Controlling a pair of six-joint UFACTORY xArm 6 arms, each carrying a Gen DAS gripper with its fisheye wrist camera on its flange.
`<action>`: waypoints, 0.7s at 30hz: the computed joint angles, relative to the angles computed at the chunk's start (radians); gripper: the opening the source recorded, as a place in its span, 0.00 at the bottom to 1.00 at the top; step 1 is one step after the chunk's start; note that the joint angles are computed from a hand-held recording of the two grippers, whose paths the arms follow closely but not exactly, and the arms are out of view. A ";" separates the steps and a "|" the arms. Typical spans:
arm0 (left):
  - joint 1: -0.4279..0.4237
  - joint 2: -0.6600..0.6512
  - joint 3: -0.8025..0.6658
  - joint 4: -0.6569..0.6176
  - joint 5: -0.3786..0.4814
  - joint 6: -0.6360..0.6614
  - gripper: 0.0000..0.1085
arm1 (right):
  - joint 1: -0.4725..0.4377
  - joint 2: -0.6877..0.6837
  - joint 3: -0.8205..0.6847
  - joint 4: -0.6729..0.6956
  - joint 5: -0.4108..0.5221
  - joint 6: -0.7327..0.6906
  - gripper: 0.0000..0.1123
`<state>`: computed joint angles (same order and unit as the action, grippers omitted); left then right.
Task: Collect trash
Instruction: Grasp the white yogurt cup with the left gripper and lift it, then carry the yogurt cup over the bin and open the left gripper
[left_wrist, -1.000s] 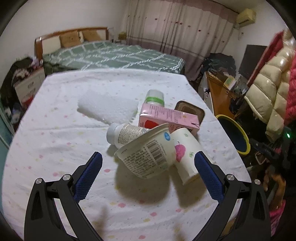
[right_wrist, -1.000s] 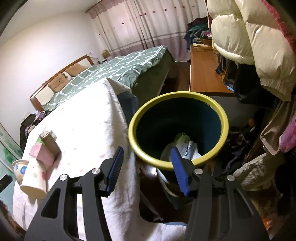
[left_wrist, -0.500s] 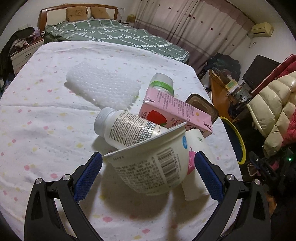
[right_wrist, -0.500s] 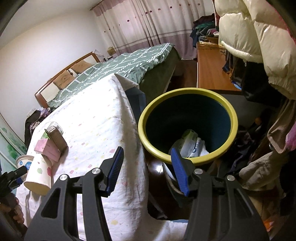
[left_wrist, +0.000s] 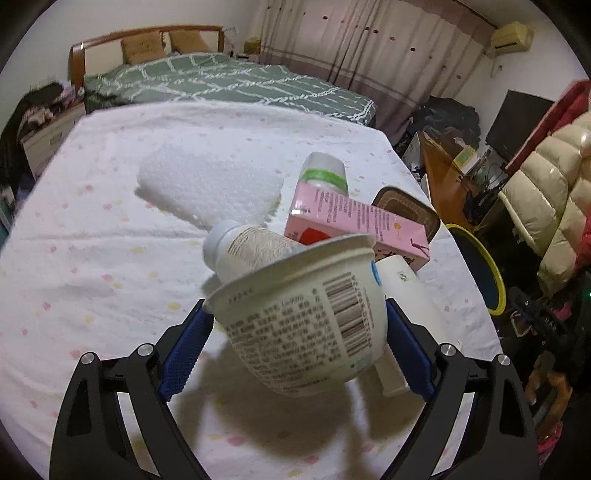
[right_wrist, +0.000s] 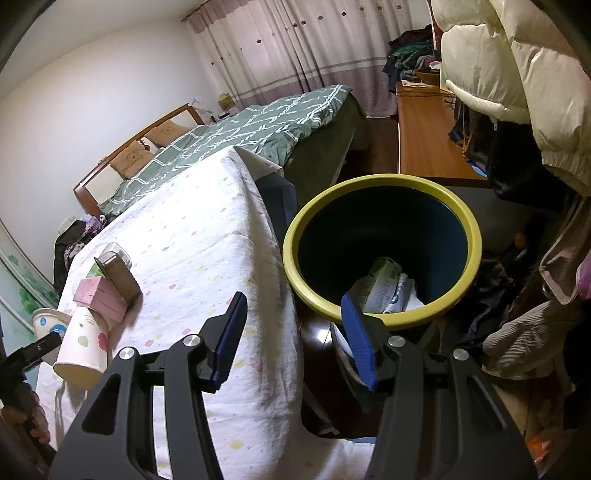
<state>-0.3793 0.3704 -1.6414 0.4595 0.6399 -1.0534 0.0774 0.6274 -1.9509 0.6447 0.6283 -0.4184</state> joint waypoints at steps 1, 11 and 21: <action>-0.001 -0.013 0.007 0.014 0.005 -0.005 0.83 | 0.001 -0.003 0.004 0.006 -0.004 -0.002 0.45; 0.000 -0.132 0.039 0.100 0.015 0.013 0.83 | -0.001 -0.017 0.013 0.037 0.013 -0.031 0.45; 0.008 -0.193 0.028 0.023 -0.049 0.121 0.83 | -0.003 -0.012 0.007 0.056 0.031 -0.035 0.45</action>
<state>-0.3714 0.1772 -1.6137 0.4822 0.5906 -0.9326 0.0743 0.6157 -1.9441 0.7006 0.6592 -0.4530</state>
